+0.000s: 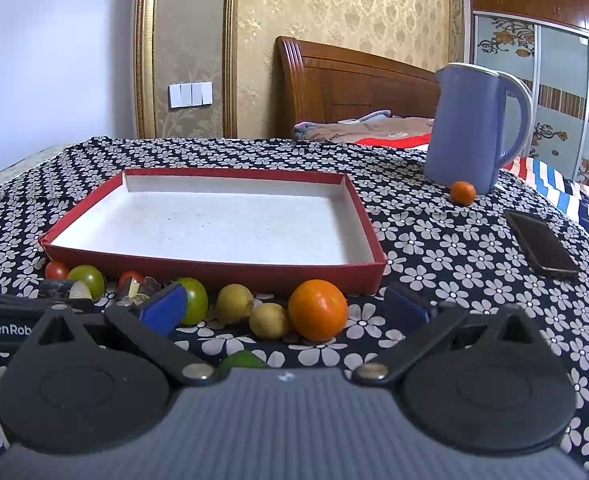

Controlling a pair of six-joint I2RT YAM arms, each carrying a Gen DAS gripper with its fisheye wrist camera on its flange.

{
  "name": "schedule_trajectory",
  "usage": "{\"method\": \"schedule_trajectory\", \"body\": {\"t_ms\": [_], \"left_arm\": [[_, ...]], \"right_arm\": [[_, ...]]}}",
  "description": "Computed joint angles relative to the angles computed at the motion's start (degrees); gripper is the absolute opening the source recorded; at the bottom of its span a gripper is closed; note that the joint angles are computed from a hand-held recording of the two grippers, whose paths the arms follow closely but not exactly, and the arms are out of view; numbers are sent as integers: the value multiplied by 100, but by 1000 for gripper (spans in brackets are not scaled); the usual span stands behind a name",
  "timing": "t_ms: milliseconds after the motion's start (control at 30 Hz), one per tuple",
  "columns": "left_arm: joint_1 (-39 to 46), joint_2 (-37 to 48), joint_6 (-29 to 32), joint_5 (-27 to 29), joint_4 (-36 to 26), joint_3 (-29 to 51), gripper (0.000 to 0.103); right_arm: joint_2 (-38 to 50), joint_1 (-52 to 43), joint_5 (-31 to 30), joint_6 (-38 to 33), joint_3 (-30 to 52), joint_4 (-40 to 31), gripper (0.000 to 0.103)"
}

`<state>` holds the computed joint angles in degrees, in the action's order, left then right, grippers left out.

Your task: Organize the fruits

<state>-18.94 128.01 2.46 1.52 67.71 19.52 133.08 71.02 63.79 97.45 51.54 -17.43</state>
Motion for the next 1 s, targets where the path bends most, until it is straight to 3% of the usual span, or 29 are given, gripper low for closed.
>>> {"method": "schedule_trajectory", "body": {"t_ms": [867,1000], "left_arm": [[-39,86,20,-59,120,-12,103],[37,141,85,-24,165,3,103]], "right_arm": [[-6,-31,-71,-178,-43,230,103],[11,32,-6,75,2,-82,103]]}}
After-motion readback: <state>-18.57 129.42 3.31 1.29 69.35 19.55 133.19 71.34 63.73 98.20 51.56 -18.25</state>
